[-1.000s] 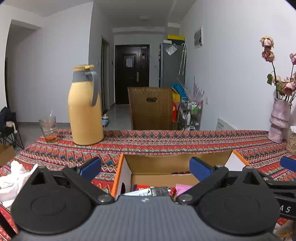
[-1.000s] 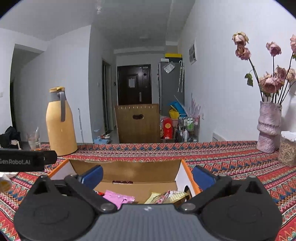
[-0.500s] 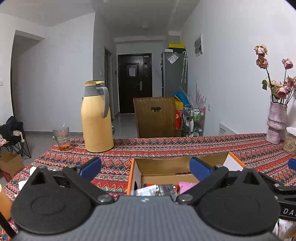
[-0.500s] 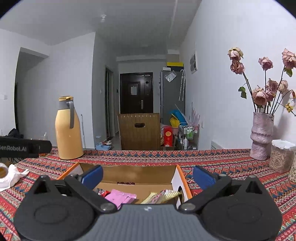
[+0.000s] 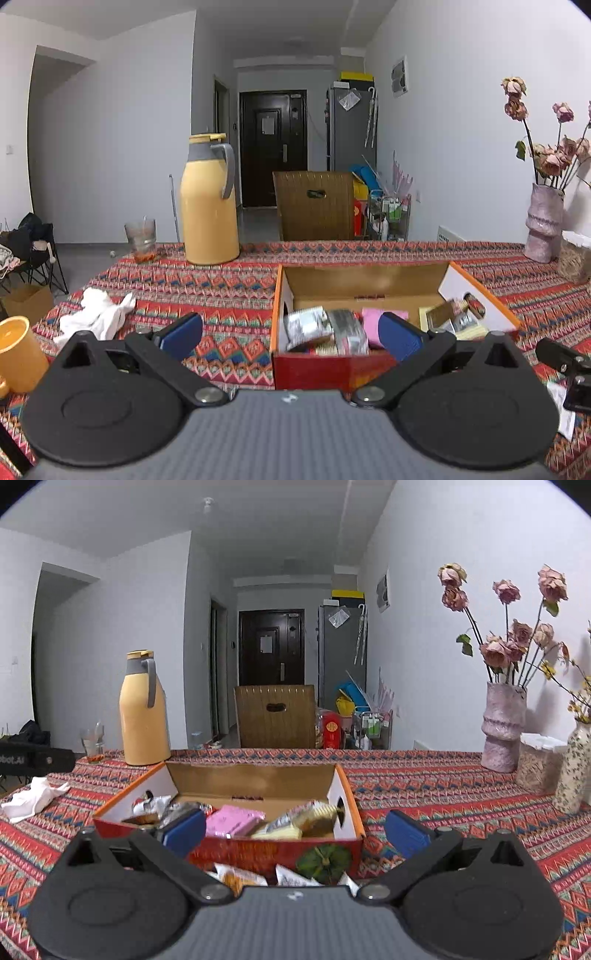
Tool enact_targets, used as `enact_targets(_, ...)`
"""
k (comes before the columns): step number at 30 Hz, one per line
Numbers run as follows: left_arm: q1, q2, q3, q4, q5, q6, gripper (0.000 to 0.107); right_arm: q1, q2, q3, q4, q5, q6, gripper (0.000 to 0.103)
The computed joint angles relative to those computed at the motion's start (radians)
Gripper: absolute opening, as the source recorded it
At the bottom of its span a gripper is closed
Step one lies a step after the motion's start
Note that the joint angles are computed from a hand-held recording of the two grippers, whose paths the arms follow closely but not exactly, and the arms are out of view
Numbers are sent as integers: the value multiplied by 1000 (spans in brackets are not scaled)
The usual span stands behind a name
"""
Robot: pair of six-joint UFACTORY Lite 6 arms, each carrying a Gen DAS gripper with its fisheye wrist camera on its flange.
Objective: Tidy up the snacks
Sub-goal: 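Lift both grippers away from the box toward the snack pile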
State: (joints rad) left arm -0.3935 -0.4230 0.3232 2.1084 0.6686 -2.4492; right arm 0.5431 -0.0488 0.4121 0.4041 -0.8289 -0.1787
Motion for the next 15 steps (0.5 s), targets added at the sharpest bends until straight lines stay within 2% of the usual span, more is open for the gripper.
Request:
enact_targets(6, -58, -92, -101, -70, 10, 33, 103, -3, -72, -118, -19, -20, 35, 103)
enact_targets(15, -148, -117, -206, -109, 10, -7, 103, -15, -72, -219, -61, -69, 116, 103)
